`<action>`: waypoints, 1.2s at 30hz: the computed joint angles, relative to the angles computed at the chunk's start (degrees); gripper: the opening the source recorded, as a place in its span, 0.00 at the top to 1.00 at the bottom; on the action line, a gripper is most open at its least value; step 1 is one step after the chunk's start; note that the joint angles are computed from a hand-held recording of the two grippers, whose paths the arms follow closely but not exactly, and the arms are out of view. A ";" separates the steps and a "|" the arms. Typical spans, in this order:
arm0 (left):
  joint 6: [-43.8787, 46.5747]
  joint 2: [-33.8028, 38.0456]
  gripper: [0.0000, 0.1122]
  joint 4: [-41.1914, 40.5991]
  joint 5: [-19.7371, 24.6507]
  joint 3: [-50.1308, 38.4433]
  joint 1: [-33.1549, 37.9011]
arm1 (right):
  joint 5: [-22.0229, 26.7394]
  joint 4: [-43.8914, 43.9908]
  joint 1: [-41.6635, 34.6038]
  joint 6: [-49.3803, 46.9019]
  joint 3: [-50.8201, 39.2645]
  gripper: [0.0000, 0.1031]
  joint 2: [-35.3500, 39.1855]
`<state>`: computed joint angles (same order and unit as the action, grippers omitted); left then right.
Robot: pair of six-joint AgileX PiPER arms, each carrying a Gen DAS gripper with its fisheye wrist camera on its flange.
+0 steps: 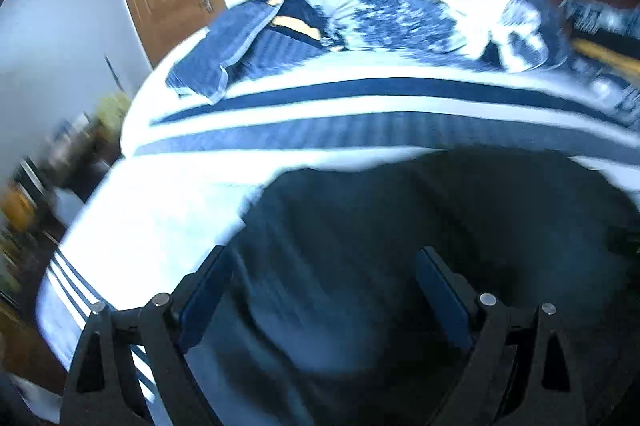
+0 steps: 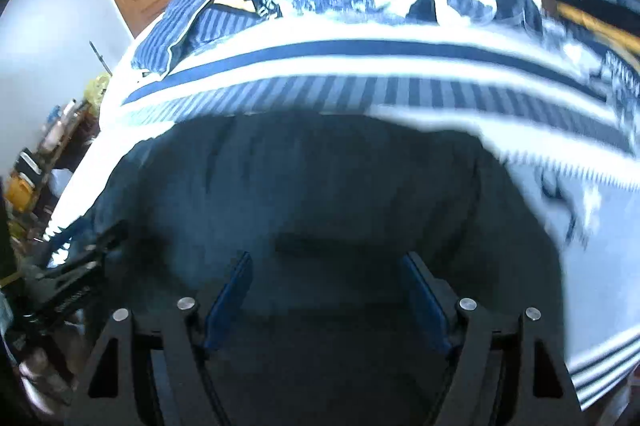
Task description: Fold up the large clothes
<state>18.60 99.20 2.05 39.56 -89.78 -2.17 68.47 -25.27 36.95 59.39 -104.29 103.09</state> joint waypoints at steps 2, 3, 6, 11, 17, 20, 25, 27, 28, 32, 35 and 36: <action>-3.73 6.17 0.17 7.45 -0.42 -4.48 -1.34 | -0.24 6.73 -6.36 -5.82 -3.82 0.23 4.24; -4.08 7.57 0.17 8.59 -1.49 -4.87 -1.19 | -1.16 8.43 -8.98 -5.57 -2.78 0.23 4.83; 1.71 14.21 0.16 -1.72 1.42 -11.07 3.50 | -1.37 8.69 -12.80 -6.05 -0.76 0.23 6.01; 2.56 18.75 0.14 -15.15 7.57 -17.08 9.05 | -9.35 6.56 -18.22 -2.90 14.01 0.22 -0.71; 3.00 18.02 0.12 -18.23 8.92 -14.95 10.76 | -16.75 7.27 -23.48 -1.28 28.63 0.17 -8.36; 4.99 12.58 0.12 -19.48 6.92 -11.30 14.10 | -13.97 2.79 -20.75 5.03 31.55 0.18 -14.48; 10.75 4.08 0.12 -33.83 17.72 -4.96 27.73 | -8.18 -11.28 1.17 25.86 34.94 0.18 -28.29; 12.05 2.16 0.12 -37.57 22.89 -2.13 33.24 | -6.86 -16.40 10.35 35.39 34.84 0.18 -28.43; 12.34 0.61 0.12 -38.63 24.39 0.38 36.00 | -7.83 -18.07 13.96 39.21 34.03 0.18 -26.89; 14.60 -2.90 0.12 -39.28 27.81 6.12 40.40 | -10.33 -17.06 20.83 42.58 32.13 0.18 -22.99; 17.20 -5.85 0.12 -39.25 28.88 8.23 41.04 | -9.93 -14.72 23.24 43.15 31.17 0.18 -20.68; 18.37 -7.37 0.12 -39.98 29.44 9.10 41.50 | -9.77 -14.84 23.83 44.03 32.01 0.18 -21.64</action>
